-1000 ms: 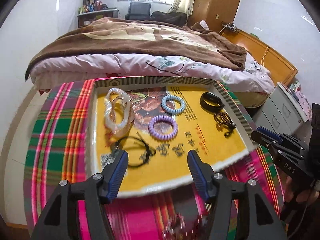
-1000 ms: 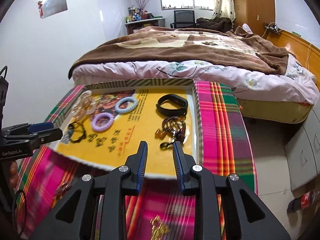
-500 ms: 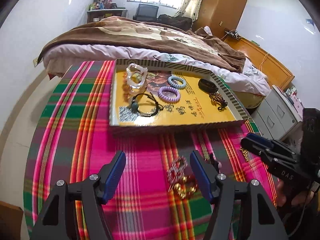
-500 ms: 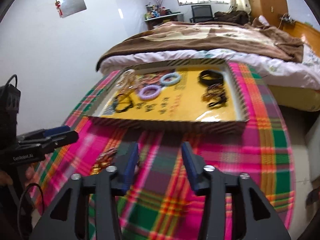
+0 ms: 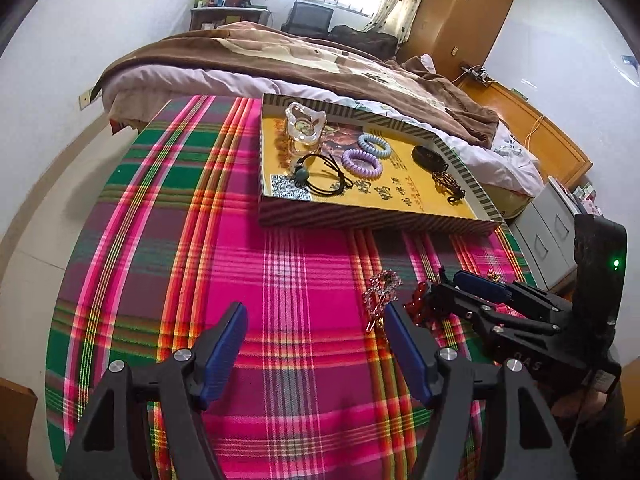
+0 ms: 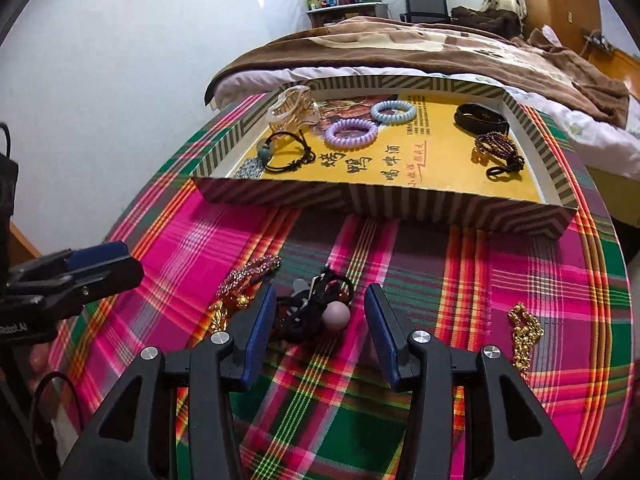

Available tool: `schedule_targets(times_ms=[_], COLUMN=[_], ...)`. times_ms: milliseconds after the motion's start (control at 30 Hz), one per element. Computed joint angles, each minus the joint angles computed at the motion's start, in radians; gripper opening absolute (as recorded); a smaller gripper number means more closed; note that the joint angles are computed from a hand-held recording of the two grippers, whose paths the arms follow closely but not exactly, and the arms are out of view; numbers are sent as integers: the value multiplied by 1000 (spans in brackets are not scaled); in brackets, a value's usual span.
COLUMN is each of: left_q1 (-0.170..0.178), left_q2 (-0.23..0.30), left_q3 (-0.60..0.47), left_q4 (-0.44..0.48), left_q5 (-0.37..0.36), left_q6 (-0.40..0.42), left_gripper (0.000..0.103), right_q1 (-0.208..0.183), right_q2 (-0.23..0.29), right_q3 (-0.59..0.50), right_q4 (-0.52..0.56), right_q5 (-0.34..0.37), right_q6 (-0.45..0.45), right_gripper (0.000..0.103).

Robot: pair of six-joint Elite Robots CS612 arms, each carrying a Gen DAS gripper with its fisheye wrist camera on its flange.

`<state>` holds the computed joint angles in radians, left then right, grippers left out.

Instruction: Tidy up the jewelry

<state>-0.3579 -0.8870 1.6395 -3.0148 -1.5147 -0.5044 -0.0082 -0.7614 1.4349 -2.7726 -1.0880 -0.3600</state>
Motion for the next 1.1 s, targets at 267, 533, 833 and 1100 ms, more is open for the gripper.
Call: schedule_targets(times_ms=[267, 533, 833, 1100], left_q1=[3, 2, 1, -4], left_q2=[6, 13, 45, 87], left_q3=[-3, -15, -69, -144], left_q4=[7, 24, 70, 145], left_q5=[-11, -18, -73, -94], left_q6=[-10, -5, 20, 63], left_gripper=[70, 70, 70, 70], right_q1=[0, -29, -59, -74], right_q2=[-8, -21, -40, -40], right_q3=[20, 42, 81, 90], right_q4=[-46, -121, -191, -196], right_q5=[-12, 49, 64, 71], right_q6=[3, 84, 142, 164], right_gripper=[22, 22, 22, 22])
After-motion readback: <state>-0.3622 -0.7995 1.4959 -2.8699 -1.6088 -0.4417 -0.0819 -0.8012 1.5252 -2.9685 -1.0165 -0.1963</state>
